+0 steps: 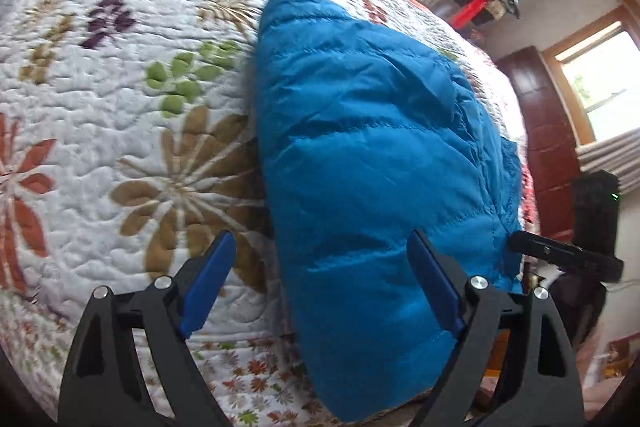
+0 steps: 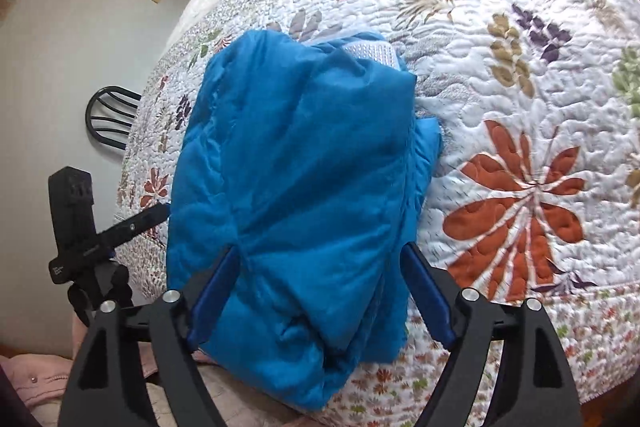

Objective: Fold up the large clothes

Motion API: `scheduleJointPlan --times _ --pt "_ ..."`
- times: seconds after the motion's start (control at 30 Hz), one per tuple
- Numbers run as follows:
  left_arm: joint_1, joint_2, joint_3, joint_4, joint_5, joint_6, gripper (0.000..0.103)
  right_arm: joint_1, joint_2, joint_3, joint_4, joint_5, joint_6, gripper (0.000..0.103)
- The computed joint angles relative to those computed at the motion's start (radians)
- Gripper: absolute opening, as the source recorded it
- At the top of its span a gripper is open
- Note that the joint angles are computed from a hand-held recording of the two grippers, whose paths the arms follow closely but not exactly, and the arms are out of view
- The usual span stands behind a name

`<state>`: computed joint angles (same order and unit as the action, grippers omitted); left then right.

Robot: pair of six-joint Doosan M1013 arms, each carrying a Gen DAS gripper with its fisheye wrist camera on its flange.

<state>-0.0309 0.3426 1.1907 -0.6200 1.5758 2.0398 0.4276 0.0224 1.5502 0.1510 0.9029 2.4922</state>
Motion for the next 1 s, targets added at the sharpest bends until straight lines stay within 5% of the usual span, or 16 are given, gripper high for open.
scheduleJointPlan --times 0.17,0.43,0.7,1.0 --pt "-0.003 0.052 -0.010 -0.107 0.083 0.001 0.092 -0.035 0.004 0.047 0.129 -0.088 -0.094 0.099" --pt "-0.029 0.090 -0.009 -0.179 0.122 -0.019 0.099 -0.070 0.002 0.119 0.341 -0.211 -0.242 0.098" --pt "-0.067 0.030 0.004 -0.107 0.033 0.020 0.068 -0.042 -0.026 0.132 0.287 -0.277 -0.210 0.055" --pt "-0.057 0.011 -0.039 -0.128 -0.013 0.059 0.057 0.000 -0.028 0.071 0.149 -0.282 -0.127 0.041"
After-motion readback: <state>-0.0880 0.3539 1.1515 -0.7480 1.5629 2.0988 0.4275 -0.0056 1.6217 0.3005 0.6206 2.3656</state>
